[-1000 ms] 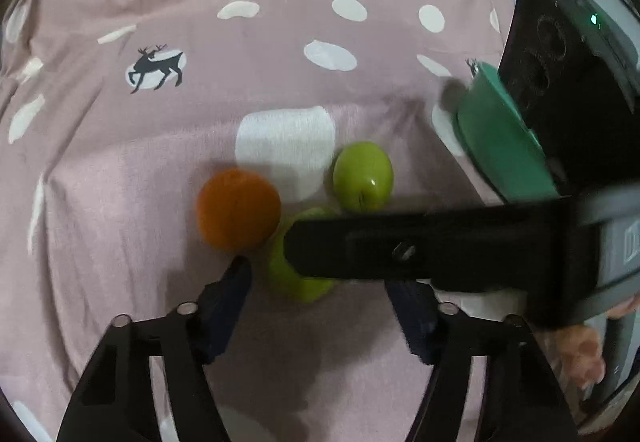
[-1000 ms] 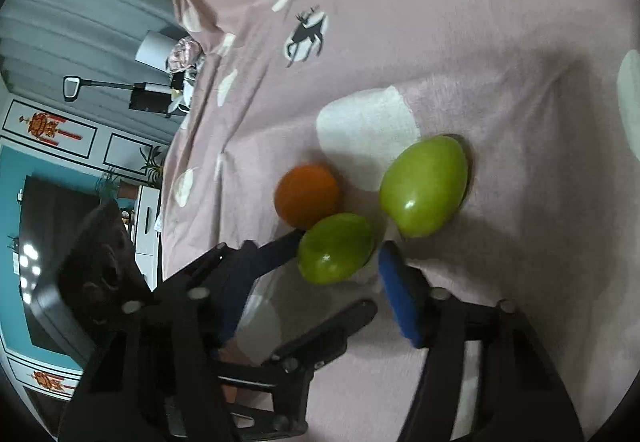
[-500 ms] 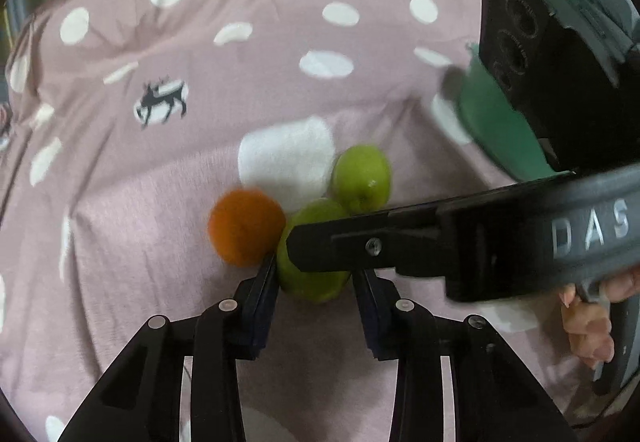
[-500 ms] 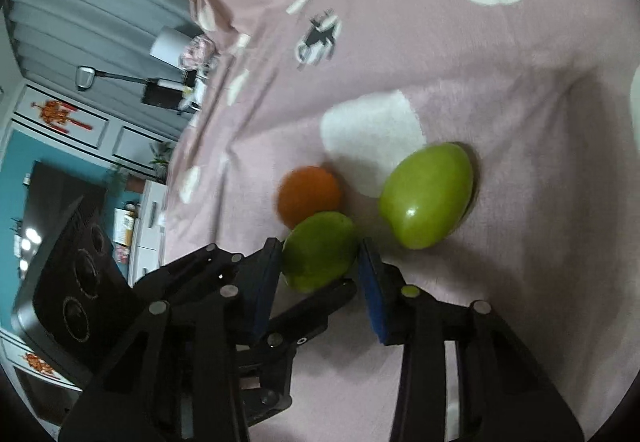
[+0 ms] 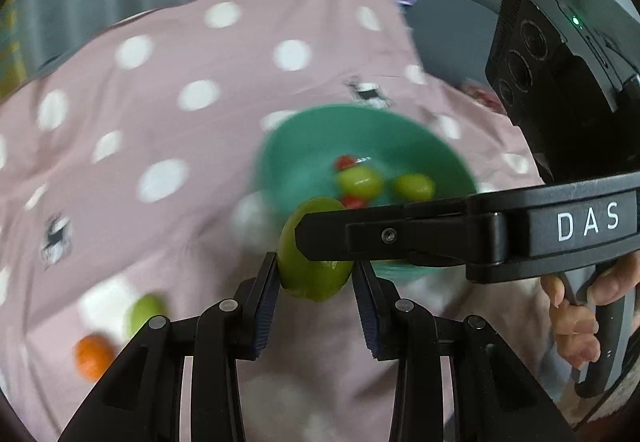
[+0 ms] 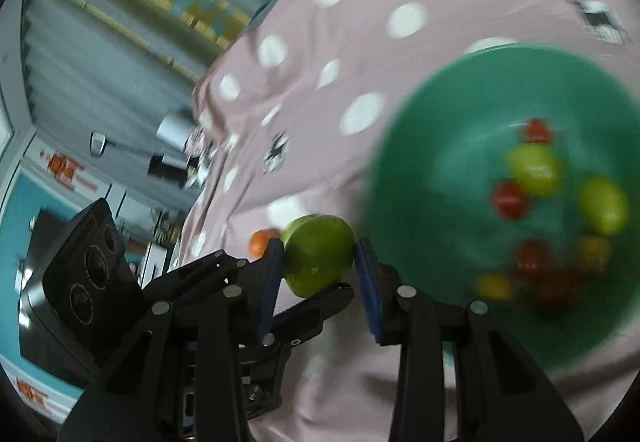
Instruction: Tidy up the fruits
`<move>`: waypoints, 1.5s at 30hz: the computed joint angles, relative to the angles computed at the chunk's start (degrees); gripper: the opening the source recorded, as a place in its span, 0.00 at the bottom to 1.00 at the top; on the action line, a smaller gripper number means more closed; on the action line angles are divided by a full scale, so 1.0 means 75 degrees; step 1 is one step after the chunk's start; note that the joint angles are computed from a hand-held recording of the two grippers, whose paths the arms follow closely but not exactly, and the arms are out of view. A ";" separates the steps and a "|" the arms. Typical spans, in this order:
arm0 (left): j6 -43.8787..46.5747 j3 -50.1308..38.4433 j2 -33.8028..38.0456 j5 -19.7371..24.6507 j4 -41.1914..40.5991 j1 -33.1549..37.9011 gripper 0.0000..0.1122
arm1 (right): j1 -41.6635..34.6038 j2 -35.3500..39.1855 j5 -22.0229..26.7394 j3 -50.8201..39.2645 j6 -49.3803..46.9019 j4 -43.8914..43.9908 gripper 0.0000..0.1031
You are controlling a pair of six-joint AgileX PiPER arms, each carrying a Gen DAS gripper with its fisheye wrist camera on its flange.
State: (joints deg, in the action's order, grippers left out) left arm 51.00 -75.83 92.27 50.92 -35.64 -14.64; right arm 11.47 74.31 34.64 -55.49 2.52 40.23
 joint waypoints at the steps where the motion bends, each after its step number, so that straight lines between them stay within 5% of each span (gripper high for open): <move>1: -0.0143 -0.0058 0.0063 -0.0070 0.0075 -0.0302 0.32 | -0.0529 -0.0414 0.0197 0.0352 -0.0285 0.0163 0.36; 9: -0.1390 -0.0197 0.0646 -0.0667 0.0745 -0.1776 0.32 | -0.2740 -0.1407 0.0970 0.1726 -0.1830 0.1656 0.39; 10: -0.1370 -0.0156 0.0608 -0.0728 0.0731 -0.1732 0.33 | -0.2793 -0.1478 0.0999 0.1799 -0.1959 0.1908 0.43; 11: -0.1377 -0.0180 0.0564 -0.0663 0.0722 -0.1624 0.34 | -0.2822 -0.1565 0.1037 0.1849 -0.2080 0.2159 0.59; 12: -0.1453 -0.0135 0.0463 -0.0557 0.0765 -0.1576 0.43 | -0.2824 -0.1654 0.1074 0.1861 -0.2169 0.2302 0.72; 14: -0.1321 -0.0107 0.0263 -0.0266 0.0722 -0.1187 0.59 | -0.2304 -0.1803 0.0836 0.1618 -0.1558 0.1840 0.79; 18: 0.0276 0.1226 -0.1091 -0.1123 0.0125 0.0050 0.87 | -0.1089 -0.1670 0.0327 0.0980 -0.0376 0.0852 0.82; 20: 0.1165 0.1560 -0.1390 -0.1135 -0.0406 0.0816 0.91 | -0.0358 -0.1247 0.0003 0.0533 0.0124 0.0450 0.85; 25: 0.2087 0.1413 -0.0932 -0.0741 -0.0929 0.2609 0.91 | 0.1260 0.0431 -0.0433 -0.0896 0.1081 -0.0394 0.86; 30: 0.2311 0.0632 0.0308 -0.0188 -0.2026 0.3479 0.91 | 0.2009 0.2913 0.0541 -0.3211 0.2504 -0.1710 0.86; 35: 0.2567 0.0210 0.0828 -0.0576 -0.1168 0.2910 0.91 | 0.1837 0.4703 0.1950 -0.4987 0.3172 -0.2163 0.78; 38: 0.2918 0.0344 0.0936 -0.1143 -0.0769 0.2438 0.91 | 0.1729 0.5160 0.2267 -0.5492 0.3042 -0.2121 0.74; 40: 0.2739 0.0154 0.1183 -0.1084 -0.0478 0.2226 0.86 | 0.1715 0.5416 0.2579 -0.5865 0.3091 -0.2240 0.69; 42: 0.2626 -0.0280 0.1555 -0.0400 -0.0593 0.2280 0.66 | 0.1711 0.5541 0.2736 -0.6055 0.3205 -0.2391 0.59; 45: 0.2028 -0.0691 0.1926 -0.0071 -0.0331 0.2327 0.52 | 0.1670 0.5675 0.2851 -0.6226 0.3287 -0.2587 0.46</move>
State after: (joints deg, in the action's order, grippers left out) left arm 66.21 -81.01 106.71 50.38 -38.12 2.81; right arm 24.00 116.87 56.02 -102.18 27.17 20.83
